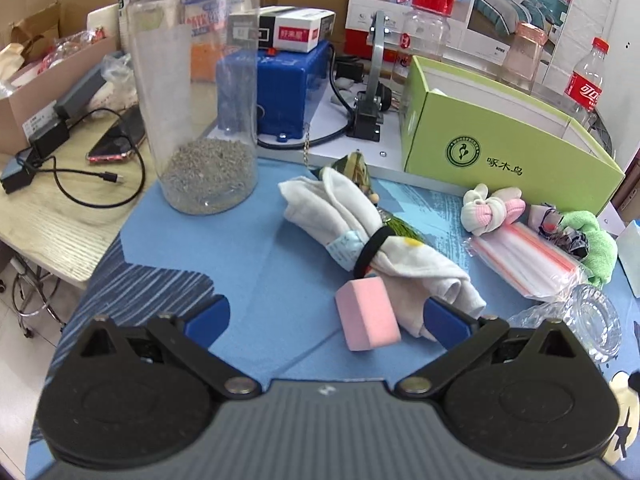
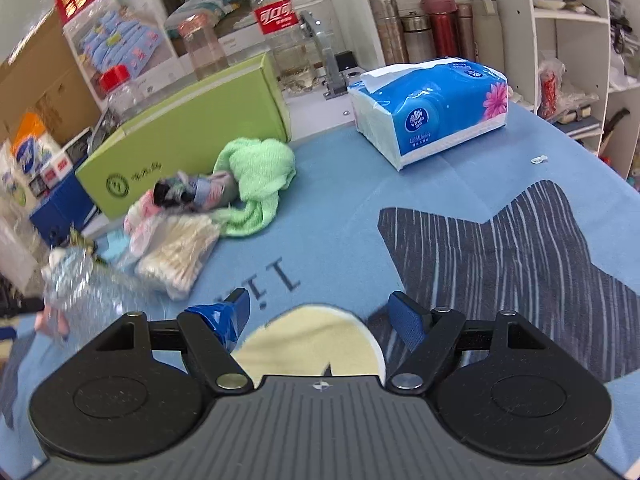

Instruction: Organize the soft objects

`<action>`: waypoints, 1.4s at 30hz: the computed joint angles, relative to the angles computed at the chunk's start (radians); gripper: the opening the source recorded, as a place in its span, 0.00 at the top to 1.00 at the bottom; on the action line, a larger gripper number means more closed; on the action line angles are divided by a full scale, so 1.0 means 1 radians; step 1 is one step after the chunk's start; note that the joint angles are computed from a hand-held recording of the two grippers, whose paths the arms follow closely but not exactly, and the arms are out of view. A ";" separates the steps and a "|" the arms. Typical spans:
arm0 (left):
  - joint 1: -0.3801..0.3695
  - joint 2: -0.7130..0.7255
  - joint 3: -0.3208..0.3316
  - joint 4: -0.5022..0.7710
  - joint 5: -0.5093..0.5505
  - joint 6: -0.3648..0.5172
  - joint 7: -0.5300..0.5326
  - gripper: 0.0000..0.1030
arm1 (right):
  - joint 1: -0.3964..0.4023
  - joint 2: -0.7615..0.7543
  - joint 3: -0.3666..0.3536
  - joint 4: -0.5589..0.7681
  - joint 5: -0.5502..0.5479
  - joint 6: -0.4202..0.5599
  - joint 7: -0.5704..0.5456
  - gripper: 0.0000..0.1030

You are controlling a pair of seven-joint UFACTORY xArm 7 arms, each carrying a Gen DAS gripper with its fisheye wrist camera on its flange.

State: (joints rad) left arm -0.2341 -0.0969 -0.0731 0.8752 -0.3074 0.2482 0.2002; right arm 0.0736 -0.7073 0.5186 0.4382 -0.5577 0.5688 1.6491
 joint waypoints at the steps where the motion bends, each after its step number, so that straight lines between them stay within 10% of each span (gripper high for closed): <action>1: -0.001 0.002 0.002 0.002 -0.007 0.004 0.002 0.00 | 0.023 -0.003 0.001 0.004 0.010 0.024 -0.018 0.39; 6: 0.010 0.014 -0.004 0.011 0.027 0.008 -0.033 0.00 | 0.052 0.048 0.004 0.045 -0.006 0.031 -0.079 0.39; 16: 0.034 0.021 -0.001 0.023 0.081 0.007 -0.089 0.00 | -0.216 0.400 -0.019 0.293 -0.329 -0.312 -0.019 0.39; 23: 0.043 0.051 0.001 0.057 0.070 0.019 -0.097 0.00 | -0.008 0.482 -0.263 0.251 -0.038 -0.444 -0.285 0.38; 36: 0.041 0.048 -0.011 0.057 0.086 0.023 -0.104 0.00 | -0.019 0.470 -0.222 0.211 0.173 -0.503 -0.428 0.38; 42: 0.036 0.049 -0.007 0.060 0.062 0.018 -0.088 0.00 | 0.023 0.441 -0.239 0.240 0.191 -0.343 -0.553 0.38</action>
State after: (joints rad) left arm -0.1986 -0.0482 -0.0800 0.9355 -0.2459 0.2661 0.1123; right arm 0.0969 -0.2660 0.2800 0.6786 -0.3671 0.2258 1.0956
